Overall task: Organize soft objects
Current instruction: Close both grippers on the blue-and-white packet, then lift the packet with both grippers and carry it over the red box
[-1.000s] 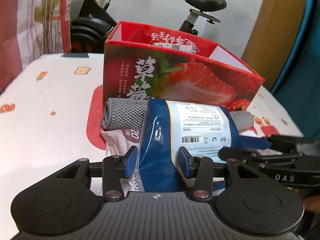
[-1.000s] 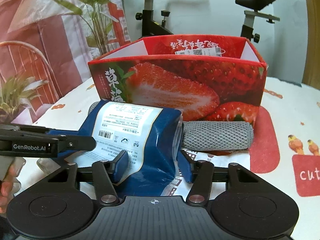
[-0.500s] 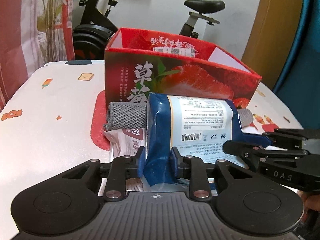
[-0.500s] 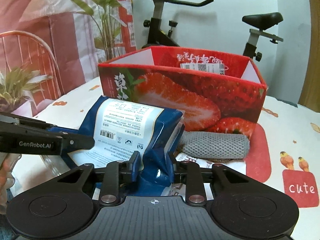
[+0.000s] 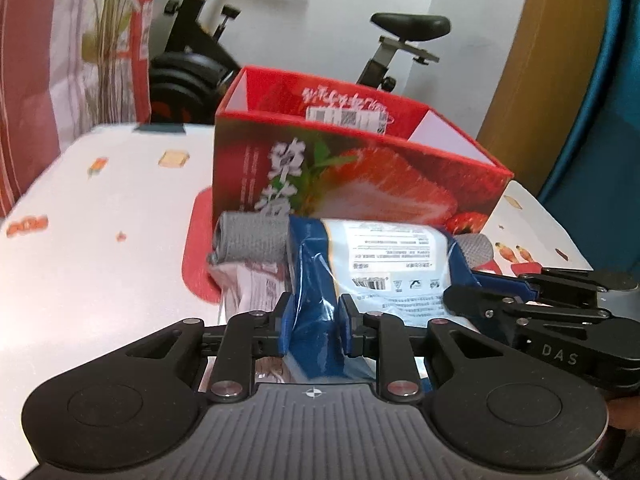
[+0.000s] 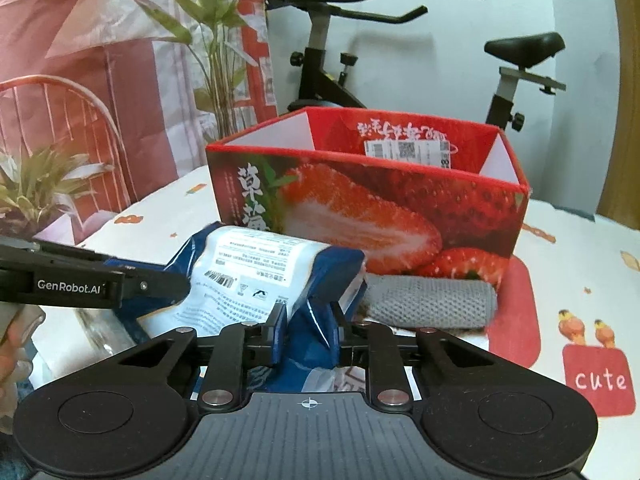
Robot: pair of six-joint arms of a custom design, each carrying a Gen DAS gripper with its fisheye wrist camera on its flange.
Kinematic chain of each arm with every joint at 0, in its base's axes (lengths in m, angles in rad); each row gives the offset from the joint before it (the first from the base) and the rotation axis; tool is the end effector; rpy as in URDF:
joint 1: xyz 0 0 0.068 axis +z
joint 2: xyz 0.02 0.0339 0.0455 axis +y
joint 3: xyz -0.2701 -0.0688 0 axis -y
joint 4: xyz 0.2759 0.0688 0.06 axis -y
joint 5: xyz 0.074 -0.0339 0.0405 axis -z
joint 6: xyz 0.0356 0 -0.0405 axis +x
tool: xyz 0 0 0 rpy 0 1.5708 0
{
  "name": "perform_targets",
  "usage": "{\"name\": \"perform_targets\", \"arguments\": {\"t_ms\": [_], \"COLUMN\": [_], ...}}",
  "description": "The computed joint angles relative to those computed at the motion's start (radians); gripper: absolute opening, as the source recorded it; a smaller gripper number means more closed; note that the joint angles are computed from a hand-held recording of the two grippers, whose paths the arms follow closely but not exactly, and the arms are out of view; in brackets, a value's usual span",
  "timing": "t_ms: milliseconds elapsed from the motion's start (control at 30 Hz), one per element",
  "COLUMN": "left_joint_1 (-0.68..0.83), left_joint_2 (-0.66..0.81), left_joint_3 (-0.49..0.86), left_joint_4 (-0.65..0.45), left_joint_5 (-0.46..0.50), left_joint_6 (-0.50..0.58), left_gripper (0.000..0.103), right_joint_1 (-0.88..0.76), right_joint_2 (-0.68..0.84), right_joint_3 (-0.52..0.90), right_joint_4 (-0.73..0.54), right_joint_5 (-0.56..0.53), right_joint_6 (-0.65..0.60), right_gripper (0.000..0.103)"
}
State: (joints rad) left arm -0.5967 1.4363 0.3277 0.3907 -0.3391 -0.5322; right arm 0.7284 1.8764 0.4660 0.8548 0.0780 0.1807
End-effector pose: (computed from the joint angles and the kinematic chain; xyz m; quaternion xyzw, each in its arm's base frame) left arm 0.2065 -0.1259 0.0902 -0.0408 0.8992 -0.0883 0.4266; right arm 0.2239 0.1960 0.0506 -0.2179 0.8458 0.1826 0.4513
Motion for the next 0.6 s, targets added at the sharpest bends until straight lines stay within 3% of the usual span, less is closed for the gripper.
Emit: {"name": "perform_targets", "arguments": {"t_ms": [67, 167, 400, 600], "left_joint_1": [0.012, 0.023, 0.064, 0.071], "left_joint_2": [0.011, 0.031, 0.062, 0.079], "left_joint_3": [-0.002, -0.001, 0.0, 0.007], "left_joint_4": [0.005, 0.01, 0.042, 0.049], "left_joint_5": [0.023, 0.044, 0.105, 0.112], "left_joint_6": [-0.009, -0.015, -0.018, -0.004], "left_gripper": [0.025, 0.025, 0.027, 0.027], "right_joint_1": [-0.005, -0.023, -0.088, -0.09], "right_joint_2": [0.005, 0.013, 0.037, 0.067], "right_joint_3": [0.004, 0.016, 0.045, 0.057], "right_joint_4": [-0.012, -0.033, -0.05, -0.047], "right_joint_5": [-0.012, -0.041, -0.139, -0.142], "right_joint_6": [0.014, 0.033, 0.093, 0.091], "right_gripper": [0.021, 0.031, 0.032, 0.028]}}
